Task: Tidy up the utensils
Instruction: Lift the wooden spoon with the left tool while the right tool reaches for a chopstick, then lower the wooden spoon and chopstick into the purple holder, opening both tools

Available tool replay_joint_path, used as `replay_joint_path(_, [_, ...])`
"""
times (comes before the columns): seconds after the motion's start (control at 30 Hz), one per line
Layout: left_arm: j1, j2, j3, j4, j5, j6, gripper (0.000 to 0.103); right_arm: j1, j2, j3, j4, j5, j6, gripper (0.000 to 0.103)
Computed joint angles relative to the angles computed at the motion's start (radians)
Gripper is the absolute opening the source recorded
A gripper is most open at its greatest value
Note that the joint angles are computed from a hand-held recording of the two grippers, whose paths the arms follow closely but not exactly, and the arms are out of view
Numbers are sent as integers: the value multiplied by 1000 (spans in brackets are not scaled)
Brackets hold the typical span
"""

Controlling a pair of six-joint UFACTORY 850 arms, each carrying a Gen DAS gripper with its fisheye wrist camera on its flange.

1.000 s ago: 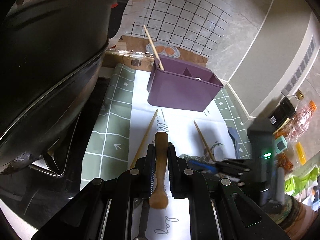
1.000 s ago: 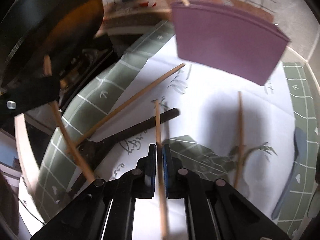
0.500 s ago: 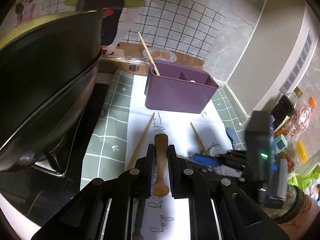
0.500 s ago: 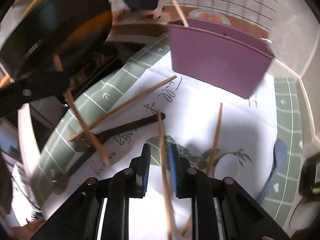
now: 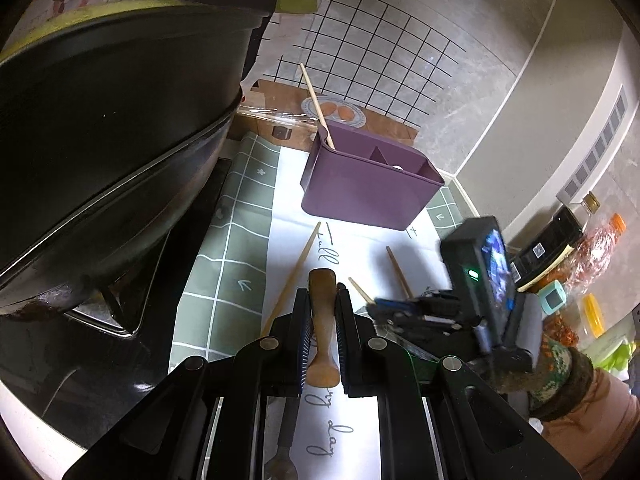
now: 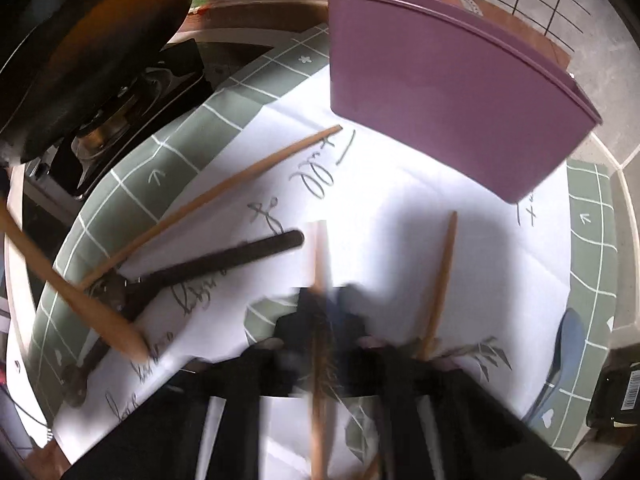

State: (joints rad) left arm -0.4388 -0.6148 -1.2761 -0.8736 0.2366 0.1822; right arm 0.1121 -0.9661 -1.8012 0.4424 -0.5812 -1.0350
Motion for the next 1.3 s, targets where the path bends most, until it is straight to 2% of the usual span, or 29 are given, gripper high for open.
replay_joint_path(0.03, [1,0,0,10,0,-10,13,-8,11,14,14,-1,-21,5])
replay_joint_path(0.1, [2,-2,-2,10,-2,-8,13,-19,55,78,69,50,-93,5])
replay_joint_path(0.2, [1,-7,-13,-25,-6,36,13,-46,96,118,206,57,-197,5])
replay_joint_path(0.27, [-3,-15,-32,-98,-12,119,13,-66,131,152,333,67,-304,5])
replay_joint_path(0.43, [-20,-34,-90,-258,-12,322,13,-95,193,203,518,72,-457,5])
replay_joint_path(0.57, [-33,-31,-115,-291,0,377,13,-103,228,229,645,64,-538,5])
replay_joint_path(0.7, [-42,-16,-155,-380,18,510,13,-115,275,245,739,47,-601,5])
replay_joint_path(0.83, [-44,4,-232,-527,39,735,13,-113,322,224,834,50,-683,5])
replay_joint_path(0.93, [-50,7,-307,-635,96,899,13,-112,355,194,908,60,-746,5])
replay_joint_path(1.13, [-40,-24,-468,-749,136,1080,13,-102,368,81,951,97,-755,5])
replay_joint_path(1.3, [-25,-96,-612,-851,143,1201,13,-96,331,-26,911,120,-675,5])
